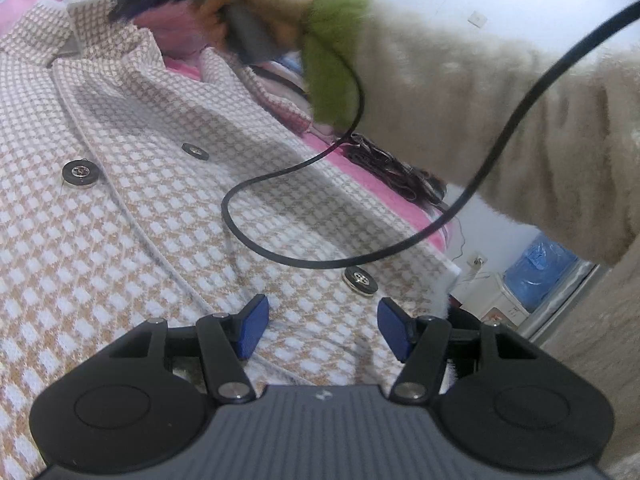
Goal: Fold clothes
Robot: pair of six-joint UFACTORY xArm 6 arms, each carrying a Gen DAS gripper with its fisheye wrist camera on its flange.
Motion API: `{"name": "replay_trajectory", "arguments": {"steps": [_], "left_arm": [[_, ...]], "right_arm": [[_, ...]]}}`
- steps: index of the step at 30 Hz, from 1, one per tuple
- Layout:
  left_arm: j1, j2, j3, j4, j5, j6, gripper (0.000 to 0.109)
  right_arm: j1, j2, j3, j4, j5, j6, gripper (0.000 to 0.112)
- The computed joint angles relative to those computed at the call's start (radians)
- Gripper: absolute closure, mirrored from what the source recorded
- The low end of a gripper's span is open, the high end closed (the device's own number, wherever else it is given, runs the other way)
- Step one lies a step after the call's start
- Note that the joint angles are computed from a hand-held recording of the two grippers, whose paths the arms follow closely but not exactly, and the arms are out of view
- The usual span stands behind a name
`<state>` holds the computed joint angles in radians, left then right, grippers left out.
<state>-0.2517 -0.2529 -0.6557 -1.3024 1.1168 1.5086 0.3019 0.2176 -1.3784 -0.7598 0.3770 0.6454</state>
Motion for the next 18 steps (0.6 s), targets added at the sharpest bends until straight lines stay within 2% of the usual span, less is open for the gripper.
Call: {"name": "replay_trajectory", "arguments": {"steps": [4,6,8,10,12,15,18], "left_arm": [[0.008,0.019,-0.013,-0.002,0.019,-0.007,0.047],[0.009,0.027,-0.017,-0.005,0.024,-0.005,0.047],[0.012,0.03,-0.017,-0.006,0.029,-0.004,0.047],[0.011,0.031,-0.017,-0.006,0.028,-0.003,0.047],[0.009,0.03,-0.016,-0.007,0.024,0.0,0.047],[0.01,0.027,-0.014,-0.006,0.022,0.002,0.047],[0.013,0.023,-0.011,-0.004,0.024,0.003,0.047]], "right_arm": [[-0.001,0.199,-0.223,0.05,0.052,-0.053,0.1],[-0.01,0.306,-0.365,0.105,0.086,-0.089,0.101],[-0.013,0.367,-0.448,0.177,0.125,-0.145,0.102],[-0.012,0.354,-0.422,0.171,0.113,-0.136,0.102],[-0.018,0.278,-0.306,0.153,0.037,-0.101,0.1],[-0.024,0.168,-0.149,0.272,-0.079,-0.152,0.099],[-0.027,0.16,-0.146,0.312,-0.106,-0.155,0.099]]}}
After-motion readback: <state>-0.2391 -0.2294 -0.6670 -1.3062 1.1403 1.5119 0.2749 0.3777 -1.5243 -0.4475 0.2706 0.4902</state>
